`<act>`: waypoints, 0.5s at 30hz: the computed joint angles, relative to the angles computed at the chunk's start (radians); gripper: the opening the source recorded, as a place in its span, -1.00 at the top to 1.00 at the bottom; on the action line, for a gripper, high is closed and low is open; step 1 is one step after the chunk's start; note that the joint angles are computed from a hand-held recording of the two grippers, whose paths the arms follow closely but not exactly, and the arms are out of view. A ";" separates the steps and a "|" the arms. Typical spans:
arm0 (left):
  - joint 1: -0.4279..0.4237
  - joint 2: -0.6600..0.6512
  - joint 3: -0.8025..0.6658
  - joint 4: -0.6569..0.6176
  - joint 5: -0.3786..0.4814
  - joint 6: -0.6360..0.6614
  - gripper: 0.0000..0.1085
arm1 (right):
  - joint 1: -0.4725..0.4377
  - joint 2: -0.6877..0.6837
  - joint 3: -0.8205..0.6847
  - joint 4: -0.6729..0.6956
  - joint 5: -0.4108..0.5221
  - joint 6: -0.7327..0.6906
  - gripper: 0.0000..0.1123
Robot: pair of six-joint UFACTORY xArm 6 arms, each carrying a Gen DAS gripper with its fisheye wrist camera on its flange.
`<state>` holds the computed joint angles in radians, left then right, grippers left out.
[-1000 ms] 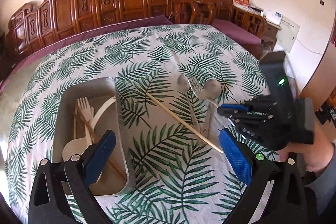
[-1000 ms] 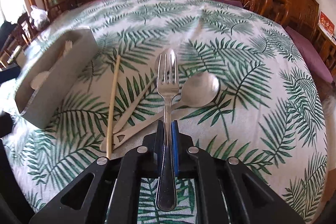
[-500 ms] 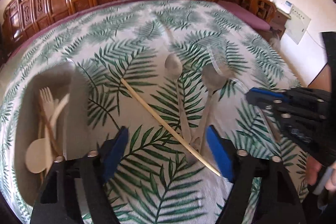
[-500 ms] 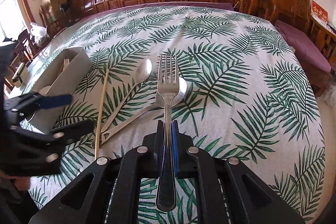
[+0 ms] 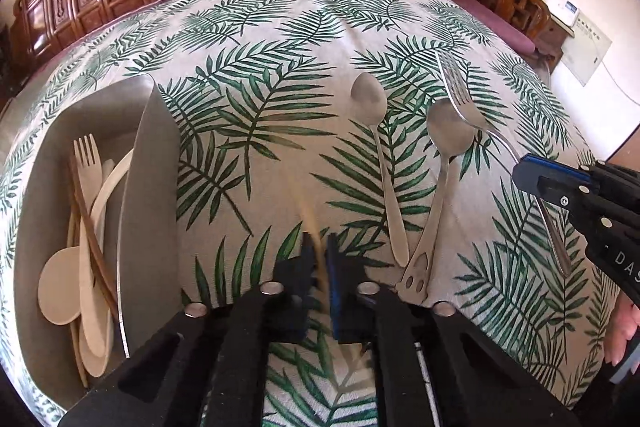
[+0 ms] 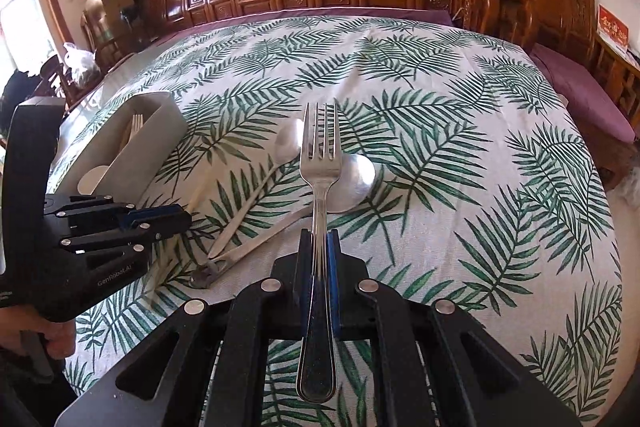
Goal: Organize utensils
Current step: 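Grasp the remaining wooden chopstick with the left gripper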
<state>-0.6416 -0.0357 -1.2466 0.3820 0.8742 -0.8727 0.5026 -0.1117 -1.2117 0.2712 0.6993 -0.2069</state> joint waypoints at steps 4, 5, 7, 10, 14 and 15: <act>-0.006 -0.029 0.016 0.013 0.000 0.008 0.92 | 0.016 -0.009 0.003 -0.009 -0.004 0.001 0.84; -0.007 -0.036 0.019 0.014 -0.002 0.009 0.92 | 0.023 -0.012 0.003 -0.015 -0.005 0.004 0.84; -0.008 -0.052 0.024 0.022 0.000 0.009 0.92 | 0.029 -0.013 0.004 -0.015 -0.006 0.002 0.84; -0.008 -0.077 0.031 0.030 0.003 0.012 0.92 | 0.043 -0.016 0.004 -0.017 -0.004 -0.001 0.84; -0.006 -0.110 0.034 0.043 0.012 0.019 0.92 | 0.058 -0.018 0.001 -0.003 -0.002 -0.012 0.84; -0.005 -0.118 0.035 0.045 0.013 0.021 0.92 | 0.062 -0.019 0.001 0.001 -0.001 -0.013 0.84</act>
